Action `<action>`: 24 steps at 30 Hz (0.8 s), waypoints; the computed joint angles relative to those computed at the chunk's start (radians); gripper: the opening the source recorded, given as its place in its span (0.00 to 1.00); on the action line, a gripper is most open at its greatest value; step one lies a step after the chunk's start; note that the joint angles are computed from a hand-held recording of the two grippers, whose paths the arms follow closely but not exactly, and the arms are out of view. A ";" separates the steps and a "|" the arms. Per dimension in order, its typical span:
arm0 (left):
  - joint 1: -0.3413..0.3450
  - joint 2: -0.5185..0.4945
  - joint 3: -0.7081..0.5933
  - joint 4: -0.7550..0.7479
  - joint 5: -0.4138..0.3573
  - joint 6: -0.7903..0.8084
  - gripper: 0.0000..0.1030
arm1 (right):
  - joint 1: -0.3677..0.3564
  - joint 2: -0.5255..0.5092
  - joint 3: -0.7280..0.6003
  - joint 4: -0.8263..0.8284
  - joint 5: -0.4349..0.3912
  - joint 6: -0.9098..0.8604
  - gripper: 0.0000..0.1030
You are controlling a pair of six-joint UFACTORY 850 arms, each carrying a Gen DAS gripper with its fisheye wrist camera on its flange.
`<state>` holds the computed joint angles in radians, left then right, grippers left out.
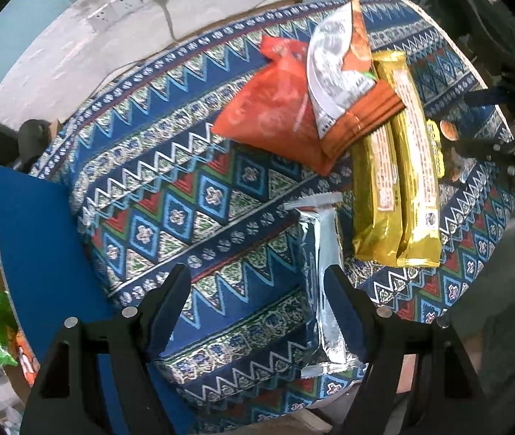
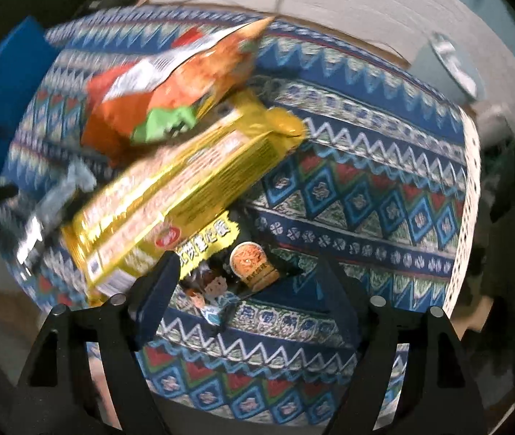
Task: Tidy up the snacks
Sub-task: 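Grasp the black bag with yellow label with the right gripper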
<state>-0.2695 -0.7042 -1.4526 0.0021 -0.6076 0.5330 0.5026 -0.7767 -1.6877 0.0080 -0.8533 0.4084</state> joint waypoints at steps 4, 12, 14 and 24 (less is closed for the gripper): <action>0.000 -0.022 -0.019 -0.038 -0.023 0.022 0.75 | 0.013 -0.023 -0.017 0.001 -0.003 -0.094 0.75; 0.011 -0.067 -0.057 -0.116 -0.078 0.058 0.75 | 0.038 -0.085 -0.060 0.015 -0.017 -0.255 0.75; 0.010 -0.078 -0.063 -0.118 -0.082 0.061 0.76 | 0.047 -0.110 -0.075 0.002 -0.038 -0.268 0.76; -0.014 -0.122 -0.060 -0.074 -0.073 0.043 0.76 | 0.028 -0.116 -0.036 0.053 -0.074 -0.235 0.66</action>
